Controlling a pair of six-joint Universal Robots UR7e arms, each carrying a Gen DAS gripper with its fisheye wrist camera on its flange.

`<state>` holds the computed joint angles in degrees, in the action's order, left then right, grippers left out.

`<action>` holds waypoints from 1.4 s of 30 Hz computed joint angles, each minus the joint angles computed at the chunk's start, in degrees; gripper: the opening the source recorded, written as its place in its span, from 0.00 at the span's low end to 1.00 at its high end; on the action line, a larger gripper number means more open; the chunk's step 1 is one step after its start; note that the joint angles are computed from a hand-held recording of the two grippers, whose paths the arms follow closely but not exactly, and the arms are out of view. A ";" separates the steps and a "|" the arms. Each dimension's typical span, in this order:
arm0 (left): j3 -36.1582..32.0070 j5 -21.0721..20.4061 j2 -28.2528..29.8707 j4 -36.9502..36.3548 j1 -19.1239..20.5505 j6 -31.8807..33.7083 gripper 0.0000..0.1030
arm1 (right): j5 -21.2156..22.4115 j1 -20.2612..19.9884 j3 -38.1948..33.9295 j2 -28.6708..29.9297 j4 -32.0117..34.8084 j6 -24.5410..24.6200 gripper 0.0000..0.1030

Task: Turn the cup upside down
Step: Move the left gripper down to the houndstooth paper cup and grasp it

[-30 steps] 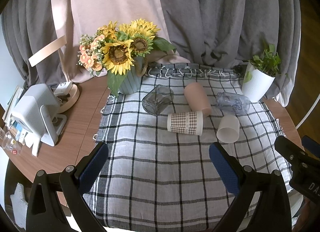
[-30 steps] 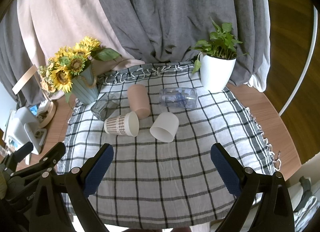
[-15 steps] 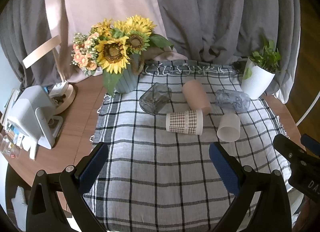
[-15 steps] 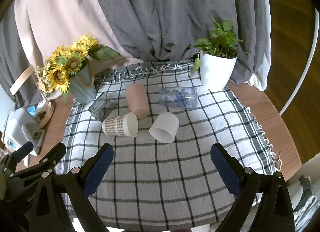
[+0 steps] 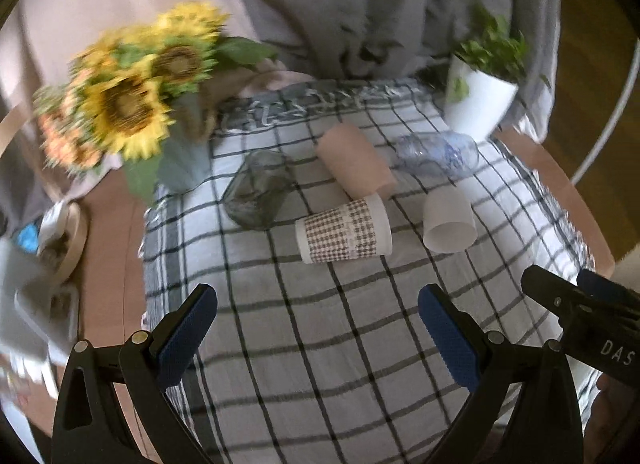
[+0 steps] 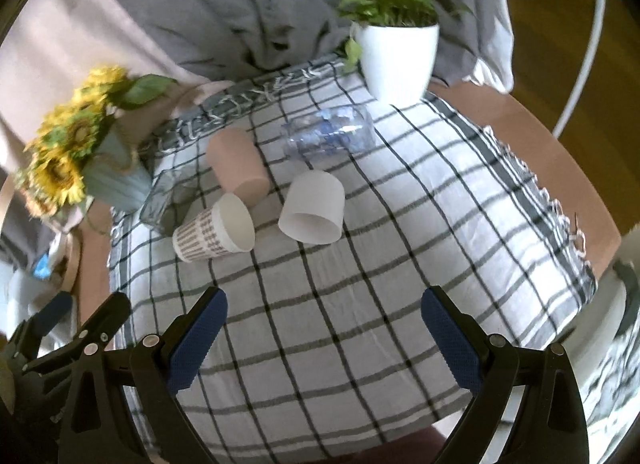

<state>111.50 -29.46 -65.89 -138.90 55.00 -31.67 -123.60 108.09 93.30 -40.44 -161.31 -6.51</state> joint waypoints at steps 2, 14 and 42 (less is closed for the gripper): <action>-1.32 -1.04 1.00 -1.33 1.19 5.61 1.00 | -0.92 0.18 -0.42 0.90 -0.19 2.10 0.95; -10.01 -9.71 6.30 -1.13 7.75 29.55 0.99 | -5.85 0.65 -4.86 6.27 1.59 14.67 0.95; -22.82 -15.01 16.75 4.94 14.60 47.12 0.86 | -9.77 -1.72 -9.26 11.24 7.09 31.91 0.95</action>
